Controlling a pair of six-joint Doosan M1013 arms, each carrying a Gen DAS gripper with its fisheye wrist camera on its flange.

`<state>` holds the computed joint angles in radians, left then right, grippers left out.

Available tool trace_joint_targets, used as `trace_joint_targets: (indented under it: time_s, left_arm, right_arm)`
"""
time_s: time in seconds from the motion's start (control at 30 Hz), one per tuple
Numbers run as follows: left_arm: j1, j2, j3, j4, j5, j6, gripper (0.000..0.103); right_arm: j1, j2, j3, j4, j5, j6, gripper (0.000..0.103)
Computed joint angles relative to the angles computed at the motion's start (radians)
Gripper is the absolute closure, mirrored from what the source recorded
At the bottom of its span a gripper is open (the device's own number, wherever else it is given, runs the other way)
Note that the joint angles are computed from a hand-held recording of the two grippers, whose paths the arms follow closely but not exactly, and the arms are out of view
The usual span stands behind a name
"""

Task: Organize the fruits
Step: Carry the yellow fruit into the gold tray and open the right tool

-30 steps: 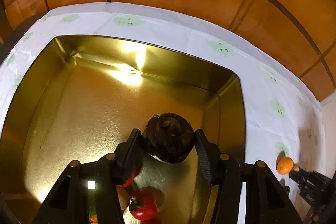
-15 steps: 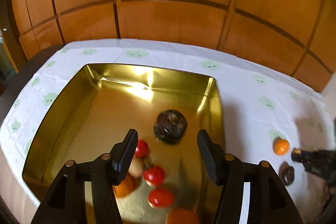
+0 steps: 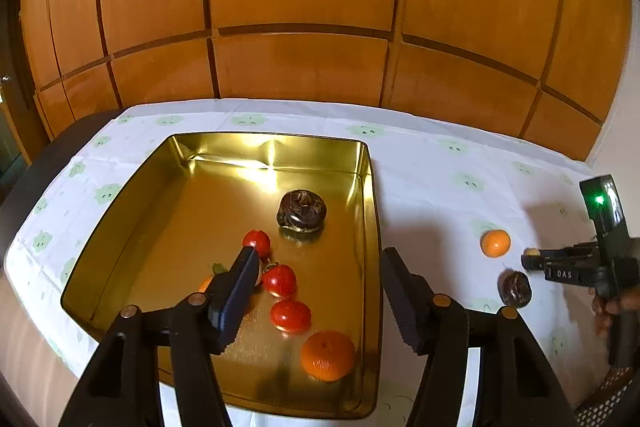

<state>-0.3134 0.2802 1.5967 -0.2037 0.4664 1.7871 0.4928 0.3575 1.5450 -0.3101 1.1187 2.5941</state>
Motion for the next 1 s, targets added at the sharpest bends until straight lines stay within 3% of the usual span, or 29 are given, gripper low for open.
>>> trace_joint_targets:
  time_s: [0.43, 0.67, 0.83, 1.0]
  left_arm:
    - [0.021, -0.017, 0.03, -0.083, -0.01, 0.057, 0.038]
    - [0.034, -0.019, 0.04, -0.112, -0.015, 0.067, 0.038]
    - [0.04, -0.015, 0.039, -0.107, -0.015, 0.053, 0.038]
    - [0.049, -0.011, 0.035, -0.095, -0.018, 0.023, 0.038]
  right_arm:
    - [0.018, 0.005, -0.029, 0.007, 0.067, 0.066, 0.079]
    - [0.05, -0.01, -0.039, -0.067, 0.095, 0.138, 0.079]
    - [0.078, -0.013, -0.08, -0.105, 0.062, 0.11, 0.079]
    - [0.096, 0.021, -0.162, -0.08, -0.024, -0.012, 0.079]
